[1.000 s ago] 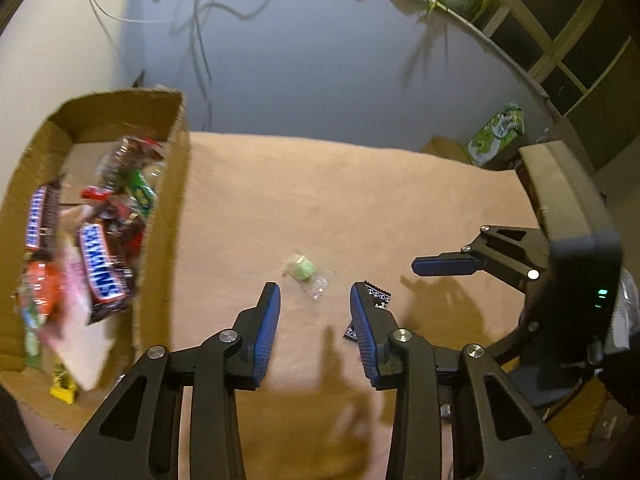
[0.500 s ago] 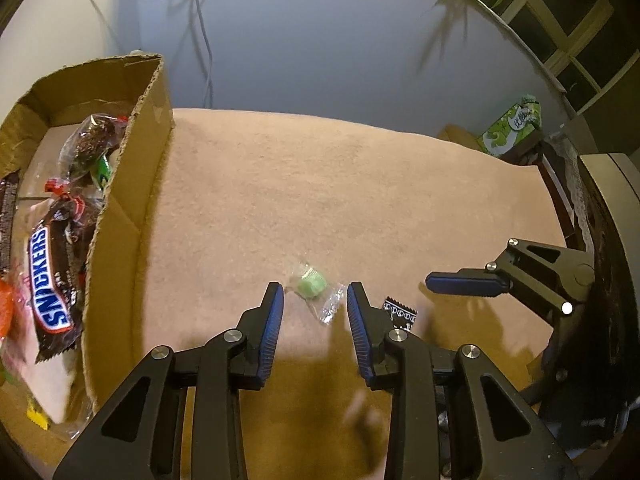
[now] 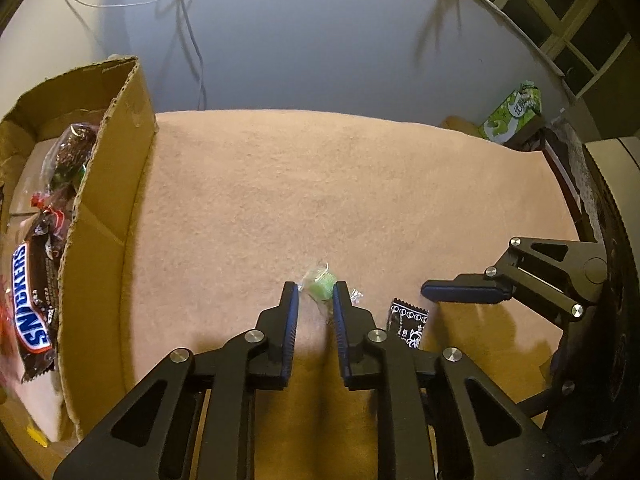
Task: Organize snacks
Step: 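Grasp the clear green sweet with the left gripper while the right grasps the dark wrapped candy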
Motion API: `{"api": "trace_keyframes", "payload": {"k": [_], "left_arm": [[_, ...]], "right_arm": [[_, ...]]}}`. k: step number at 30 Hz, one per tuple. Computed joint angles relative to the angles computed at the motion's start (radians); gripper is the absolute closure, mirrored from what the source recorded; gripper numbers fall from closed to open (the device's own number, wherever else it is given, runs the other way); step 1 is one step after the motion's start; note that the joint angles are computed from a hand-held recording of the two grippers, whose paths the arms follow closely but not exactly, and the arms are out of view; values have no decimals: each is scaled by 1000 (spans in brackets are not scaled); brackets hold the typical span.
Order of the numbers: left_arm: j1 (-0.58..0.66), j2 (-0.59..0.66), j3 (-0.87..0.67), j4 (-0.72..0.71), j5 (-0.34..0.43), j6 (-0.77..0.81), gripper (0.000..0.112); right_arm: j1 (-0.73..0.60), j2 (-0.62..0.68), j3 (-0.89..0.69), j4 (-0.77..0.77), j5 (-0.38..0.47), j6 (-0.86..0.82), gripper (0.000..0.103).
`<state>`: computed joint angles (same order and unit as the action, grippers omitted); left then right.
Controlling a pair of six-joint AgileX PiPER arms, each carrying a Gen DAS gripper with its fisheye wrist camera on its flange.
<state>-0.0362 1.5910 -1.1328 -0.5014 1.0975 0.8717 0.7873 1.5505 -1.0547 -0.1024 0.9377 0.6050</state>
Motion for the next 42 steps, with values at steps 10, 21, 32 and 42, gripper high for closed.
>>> {"api": "trace_keyframes", "payload": {"k": [10, 21, 32, 42], "left_arm": [[24, -2, 3, -19, 1, 39, 102], [58, -11, -3, -26, 27, 55, 99], [-6, -7, 3, -7, -21, 32, 93], [-21, -35, 42, -20, -28, 83, 101]], "right_arm": [[5, -35, 23, -21, 9, 40, 66], [-75, -102, 85, 20, -22, 3, 68], [-123, -111, 108, 34, -34, -29, 68], [-109, -114, 109, 10, -25, 32, 68]]}}
